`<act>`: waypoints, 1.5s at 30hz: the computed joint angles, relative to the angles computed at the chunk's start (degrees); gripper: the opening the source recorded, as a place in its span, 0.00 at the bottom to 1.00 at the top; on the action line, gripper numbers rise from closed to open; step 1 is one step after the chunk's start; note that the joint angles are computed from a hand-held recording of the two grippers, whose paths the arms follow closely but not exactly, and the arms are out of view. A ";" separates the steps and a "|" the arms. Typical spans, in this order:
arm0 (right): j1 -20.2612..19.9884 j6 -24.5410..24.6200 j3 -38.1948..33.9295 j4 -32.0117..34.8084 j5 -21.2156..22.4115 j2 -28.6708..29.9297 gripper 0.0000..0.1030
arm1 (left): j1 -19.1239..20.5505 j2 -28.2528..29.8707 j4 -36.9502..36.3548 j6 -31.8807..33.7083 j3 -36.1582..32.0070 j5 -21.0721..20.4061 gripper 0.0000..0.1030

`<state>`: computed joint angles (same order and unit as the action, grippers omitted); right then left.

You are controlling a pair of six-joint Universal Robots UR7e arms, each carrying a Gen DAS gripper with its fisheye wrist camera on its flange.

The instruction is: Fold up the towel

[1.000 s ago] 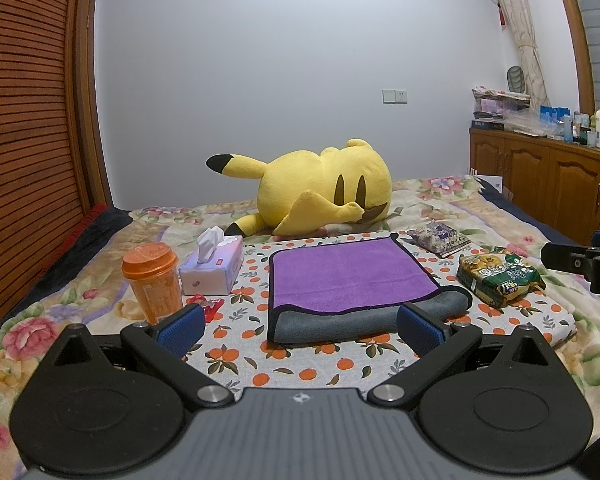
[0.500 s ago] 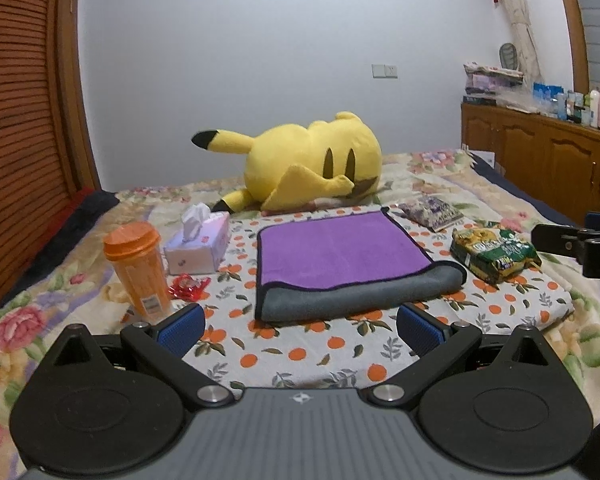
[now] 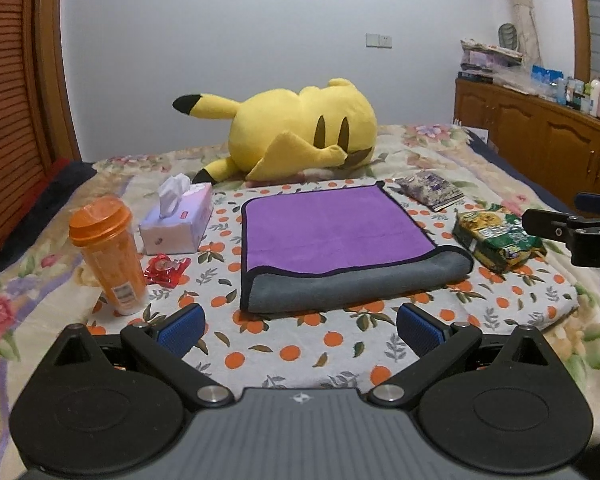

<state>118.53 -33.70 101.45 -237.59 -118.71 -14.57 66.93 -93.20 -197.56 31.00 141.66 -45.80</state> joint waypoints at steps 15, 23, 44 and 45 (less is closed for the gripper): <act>-3.02 0.14 -4.38 10.18 2.43 0.33 1.00 | 9.37 8.15 0.44 1.03 -11.34 -6.97 1.00; -4.42 -0.80 -7.66 13.99 4.16 0.96 1.00 | 12.29 11.18 1.61 1.62 -16.07 -9.55 0.97; -7.39 0.83 -14.06 25.52 4.35 2.24 0.85 | 16.48 18.02 7.38 3.78 -24.54 -10.88 0.73; -7.59 1.05 -14.20 26.09 4.32 2.19 0.84 | 16.64 18.27 7.70 3.70 -24.90 -10.92 0.72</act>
<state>110.94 -32.66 87.25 -211.50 -114.39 -12.38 83.57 -74.93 -189.86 34.70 116.76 -56.72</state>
